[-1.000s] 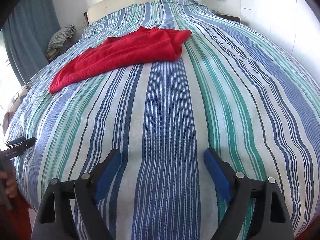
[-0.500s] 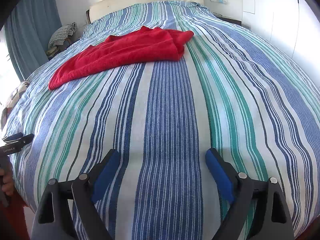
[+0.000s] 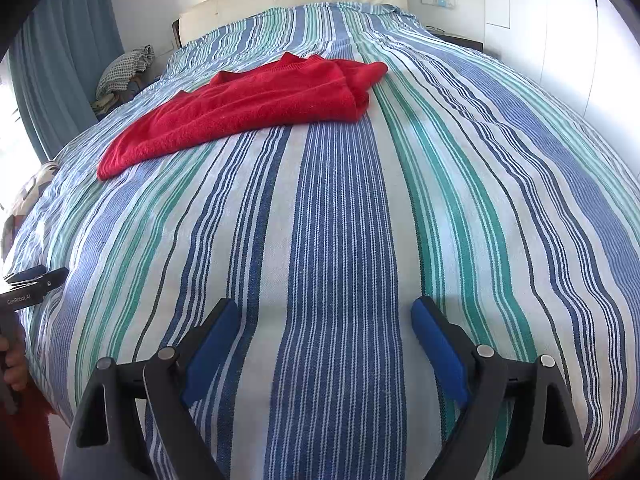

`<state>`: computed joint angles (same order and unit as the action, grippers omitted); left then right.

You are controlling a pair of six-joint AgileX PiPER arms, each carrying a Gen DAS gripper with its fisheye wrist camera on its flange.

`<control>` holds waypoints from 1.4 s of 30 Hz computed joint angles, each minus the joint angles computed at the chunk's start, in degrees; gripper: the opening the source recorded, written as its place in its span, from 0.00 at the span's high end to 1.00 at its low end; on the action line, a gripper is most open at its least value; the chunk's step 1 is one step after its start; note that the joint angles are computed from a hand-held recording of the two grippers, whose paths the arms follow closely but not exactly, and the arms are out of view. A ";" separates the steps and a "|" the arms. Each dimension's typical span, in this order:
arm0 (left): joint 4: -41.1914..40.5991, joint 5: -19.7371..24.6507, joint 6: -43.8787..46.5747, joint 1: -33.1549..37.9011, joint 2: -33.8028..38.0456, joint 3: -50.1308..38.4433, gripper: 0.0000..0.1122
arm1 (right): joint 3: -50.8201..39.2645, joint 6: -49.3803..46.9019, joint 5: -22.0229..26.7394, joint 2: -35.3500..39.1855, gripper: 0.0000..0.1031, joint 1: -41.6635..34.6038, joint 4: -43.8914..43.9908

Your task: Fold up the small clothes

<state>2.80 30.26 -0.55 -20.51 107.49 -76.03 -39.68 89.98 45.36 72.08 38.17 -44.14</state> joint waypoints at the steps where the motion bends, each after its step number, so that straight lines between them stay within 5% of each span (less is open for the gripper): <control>1: 0.04 -0.01 -0.05 -0.02 0.01 -0.02 0.09 | 0.00 0.00 0.02 0.00 0.15 0.00 0.00; 13: 0.06 -0.02 -0.04 -0.01 0.10 -0.04 0.09 | -0.06 0.58 0.21 0.18 0.14 0.26 -0.36; 16: -0.61 4.07 0.32 0.28 -0.45 -2.53 0.11 | -0.75 -0.96 0.62 0.17 0.15 -0.13 0.97; 19: -7.19 6.01 6.99 2.46 -4.99 -2.87 0.12 | -4.80 -15.85 0.85 -1.87 0.15 -6.15 12.30; 23: -18.87 5.98 17.21 6.69 -10.48 -2.01 0.12 | -9.63 -38.77 -5.32 -5.01 0.15 -23.19 28.18; 27: -21.75 2.91 17.82 9.11 -9.81 -0.14 0.12 | -21.68 -61.69 -7.77 4.54 0.15 -40.91 49.05; 33: -22.11 6.71 13.31 11.66 -4.57 -3.83 0.12 | -37.62 -85.02 -6.42 26.27 0.15 -54.74 78.49; 35: -21.05 6.61 12.16 11.63 -4.01 -4.20 0.12 | -40.83 -85.16 -5.94 32.22 0.22 -54.74 83.15; 36: -20.93 6.97 11.82 11.73 -3.66 -4.58 0.12 | -42.50 -83.55 -5.15 34.14 0.40 -53.71 82.05; 37: -20.91 7.40 11.47 11.84 -3.22 -5.10 0.12 | -43.01 -81.32 -5.82 34.96 0.78 -52.03 78.65; 38: -20.99 7.61 11.21 11.97 -3.05 -5.23 0.12 | -44.88 -76.87 -5.07 35.57 0.88 -50.41 72.97; 42: -23.11 9.10 12.37 13.21 -2.32 -6.13 0.12 | -59.38 -61.49 2.89 36.23 0.88 -42.71 54.11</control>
